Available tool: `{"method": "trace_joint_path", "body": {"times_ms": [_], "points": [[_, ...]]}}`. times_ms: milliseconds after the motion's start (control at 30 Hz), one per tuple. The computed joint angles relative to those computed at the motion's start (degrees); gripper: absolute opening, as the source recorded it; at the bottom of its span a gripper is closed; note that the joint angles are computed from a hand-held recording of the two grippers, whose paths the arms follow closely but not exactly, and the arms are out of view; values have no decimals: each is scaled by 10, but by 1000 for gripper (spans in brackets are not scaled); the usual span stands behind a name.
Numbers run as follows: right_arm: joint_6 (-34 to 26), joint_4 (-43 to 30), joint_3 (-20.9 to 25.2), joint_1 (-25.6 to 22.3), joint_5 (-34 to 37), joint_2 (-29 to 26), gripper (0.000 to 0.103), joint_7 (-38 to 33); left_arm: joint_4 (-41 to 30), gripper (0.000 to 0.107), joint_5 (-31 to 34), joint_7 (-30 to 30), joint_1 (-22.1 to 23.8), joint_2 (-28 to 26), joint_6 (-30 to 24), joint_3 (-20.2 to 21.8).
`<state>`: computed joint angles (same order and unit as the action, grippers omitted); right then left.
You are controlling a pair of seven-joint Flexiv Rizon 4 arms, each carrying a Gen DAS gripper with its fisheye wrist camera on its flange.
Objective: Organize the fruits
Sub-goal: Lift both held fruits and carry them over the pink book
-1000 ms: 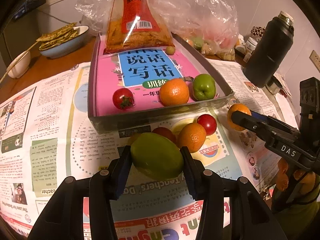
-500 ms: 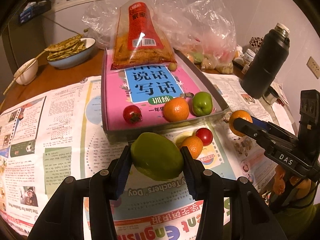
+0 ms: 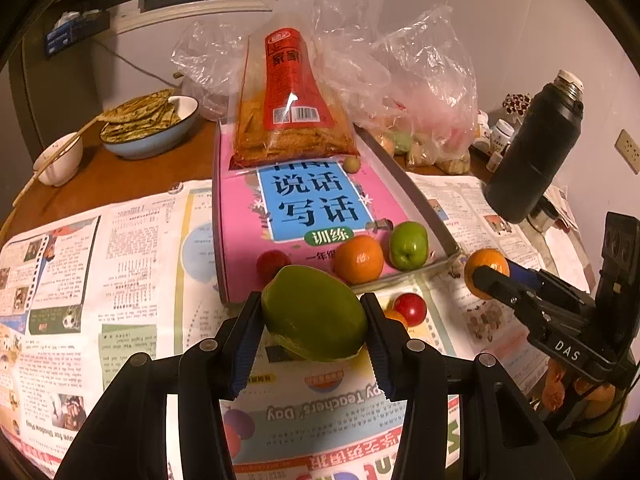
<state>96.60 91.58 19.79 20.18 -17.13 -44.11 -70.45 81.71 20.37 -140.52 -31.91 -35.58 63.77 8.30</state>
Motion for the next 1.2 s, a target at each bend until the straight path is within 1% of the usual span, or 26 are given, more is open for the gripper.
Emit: {"method": "trace_joint_path", "body": {"times_ms": [233,600,1000,1200], "points": [[-2,-7,-13,9,3,-2,40,4,-24,50,-10,15,8,-18,-3,-6],[-3,-24,-37,24,3,-7,40,7,-55,50,-29,33,13,-44,-10,-4],[-34,-91,-58,41,-2,-34,40,3,-92,50,-50,56,23,-74,-23,-6],[-66,-135,-50,44,1,-54,40,-13,-110,50,-58,65,24,-88,-35,-4]]}}
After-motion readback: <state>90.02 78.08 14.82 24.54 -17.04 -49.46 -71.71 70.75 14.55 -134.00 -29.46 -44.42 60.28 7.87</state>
